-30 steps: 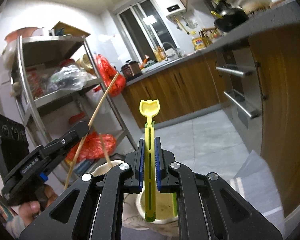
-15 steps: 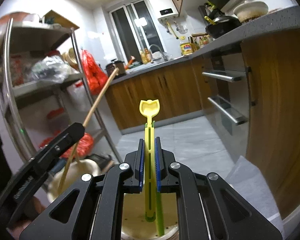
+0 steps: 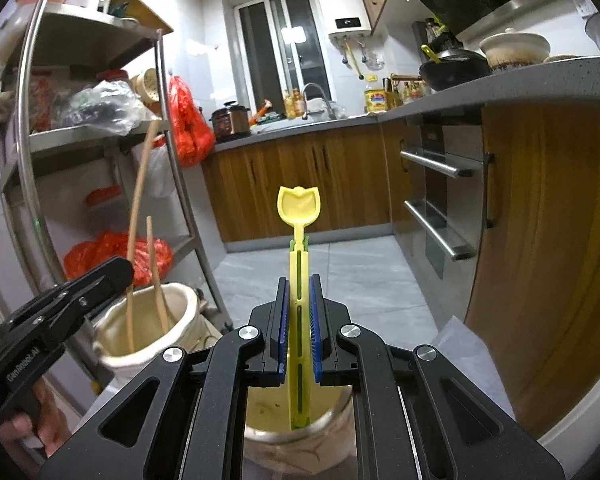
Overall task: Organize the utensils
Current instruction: 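Lower chopstick into large pot with left tool while right tool puts spoon into small pot, then open both tools and withdraw them back over the table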
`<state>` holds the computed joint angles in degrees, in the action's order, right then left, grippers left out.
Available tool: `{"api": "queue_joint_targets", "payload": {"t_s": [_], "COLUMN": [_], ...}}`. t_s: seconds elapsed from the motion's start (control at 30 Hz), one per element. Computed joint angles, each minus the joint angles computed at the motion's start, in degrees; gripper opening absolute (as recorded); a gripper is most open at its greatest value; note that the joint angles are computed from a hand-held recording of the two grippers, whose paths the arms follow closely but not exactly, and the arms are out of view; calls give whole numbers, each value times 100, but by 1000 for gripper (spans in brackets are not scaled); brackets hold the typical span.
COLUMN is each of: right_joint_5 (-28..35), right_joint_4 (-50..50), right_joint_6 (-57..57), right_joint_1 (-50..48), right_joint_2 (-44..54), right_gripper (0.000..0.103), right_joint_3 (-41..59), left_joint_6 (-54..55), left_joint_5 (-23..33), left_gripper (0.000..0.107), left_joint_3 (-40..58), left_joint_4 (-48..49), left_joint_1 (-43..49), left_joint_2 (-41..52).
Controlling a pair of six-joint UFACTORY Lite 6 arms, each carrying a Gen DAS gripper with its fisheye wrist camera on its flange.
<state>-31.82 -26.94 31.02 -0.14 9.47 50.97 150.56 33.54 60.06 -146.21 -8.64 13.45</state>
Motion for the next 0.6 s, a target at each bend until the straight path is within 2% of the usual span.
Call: {"api": "queue_joint_targets", "payload": {"t_s": [0.1,0.23,0.6], "right_joint_5": [-3,114,1120], "right_joint_4": [44,150,-720], "right_joint_6": [-18,-117,752], "right_joint_1": [9,71,136], "right_joint_2": [4,8,-131], "right_gripper": [10,10,10], "right_joint_3": [-3,16,143], "left_joint_6": [-243,18,-188], "left_joint_5": [-4,-87,-435], "left_gripper": [6,6,6], "left_joint_3": [-139,-276,-71], "left_joint_4": [217,36,234], "left_joint_1": [71,12,-47], "left_joint_2": [-109,-189,-80]}}
